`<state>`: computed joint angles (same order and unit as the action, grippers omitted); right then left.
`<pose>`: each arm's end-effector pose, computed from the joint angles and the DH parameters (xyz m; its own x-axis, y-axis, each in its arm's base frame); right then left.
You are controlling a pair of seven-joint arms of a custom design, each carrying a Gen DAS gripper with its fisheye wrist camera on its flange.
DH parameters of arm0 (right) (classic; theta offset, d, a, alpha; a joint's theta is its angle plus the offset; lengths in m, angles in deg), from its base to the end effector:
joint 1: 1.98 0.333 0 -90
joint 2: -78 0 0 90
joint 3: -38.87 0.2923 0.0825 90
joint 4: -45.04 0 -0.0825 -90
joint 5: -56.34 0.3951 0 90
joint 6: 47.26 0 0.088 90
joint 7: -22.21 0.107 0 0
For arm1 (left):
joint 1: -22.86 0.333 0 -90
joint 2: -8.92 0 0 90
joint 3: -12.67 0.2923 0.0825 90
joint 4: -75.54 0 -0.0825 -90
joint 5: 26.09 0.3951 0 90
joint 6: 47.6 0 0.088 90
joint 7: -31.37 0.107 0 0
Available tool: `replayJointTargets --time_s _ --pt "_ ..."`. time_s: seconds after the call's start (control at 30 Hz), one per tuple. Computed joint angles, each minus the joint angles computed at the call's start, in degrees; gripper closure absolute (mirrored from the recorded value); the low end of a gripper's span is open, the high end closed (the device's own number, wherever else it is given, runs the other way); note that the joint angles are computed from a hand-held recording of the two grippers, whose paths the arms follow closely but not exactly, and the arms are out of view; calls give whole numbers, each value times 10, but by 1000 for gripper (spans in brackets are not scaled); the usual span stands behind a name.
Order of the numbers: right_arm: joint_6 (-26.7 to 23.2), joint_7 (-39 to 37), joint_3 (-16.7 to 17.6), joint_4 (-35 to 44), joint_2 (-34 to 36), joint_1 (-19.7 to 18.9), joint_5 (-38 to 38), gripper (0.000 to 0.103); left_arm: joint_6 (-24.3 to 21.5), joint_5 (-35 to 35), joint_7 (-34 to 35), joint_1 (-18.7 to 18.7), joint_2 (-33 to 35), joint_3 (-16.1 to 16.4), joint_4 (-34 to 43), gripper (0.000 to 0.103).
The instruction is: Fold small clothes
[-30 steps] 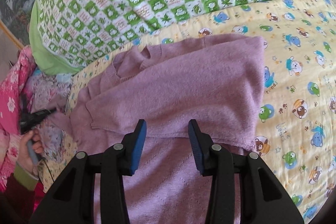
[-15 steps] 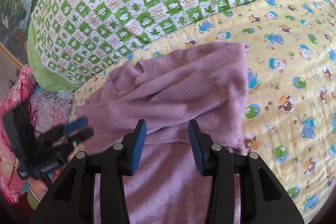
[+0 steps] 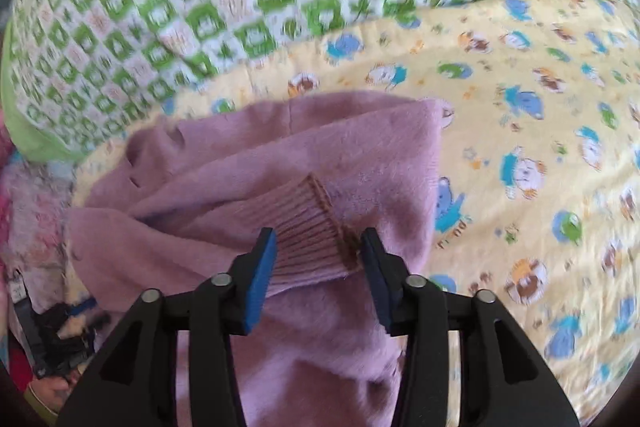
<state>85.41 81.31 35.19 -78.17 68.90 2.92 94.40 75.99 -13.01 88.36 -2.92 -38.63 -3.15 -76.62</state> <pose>0.5484 0.0224 0.4788 0.2599 -0.8807 -0.3960 -0.8913 -0.0610 -0.4494 0.2788 -0.2360 0.4914 -0.1410 -0.9695 -0.2005 -0.8698 0.2180 -0.4427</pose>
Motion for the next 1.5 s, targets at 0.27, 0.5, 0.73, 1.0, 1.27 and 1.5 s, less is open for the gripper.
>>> replayJointTargets --time_s 0.27,0.5,0.73,1.0,1.27,1.5 --pt "-265 -15 -78 40 -24 -47 324 90 -20 37 -128 62 -42 -3 -21 53" --pt "-190 76 -45 41 -6 -69 181 90 -18 30 -137 68 -69 18 -35 52" --pt "-134 143 -37 17 5 -71 138 90 -18 24 -144 72 -70 21 -36 50" --pt "-104 110 -35 7 -18 -63 101 85 -30 3 -122 63 -90 34 -45 46" --pt "-194 -110 9 42 -31 42 138 78 -95 -53 -155 24 -209 33 -71 43" --pt "-239 -87 76 223 128 113 160 78 47 -176 -187 -16 -212 93 -103 42"
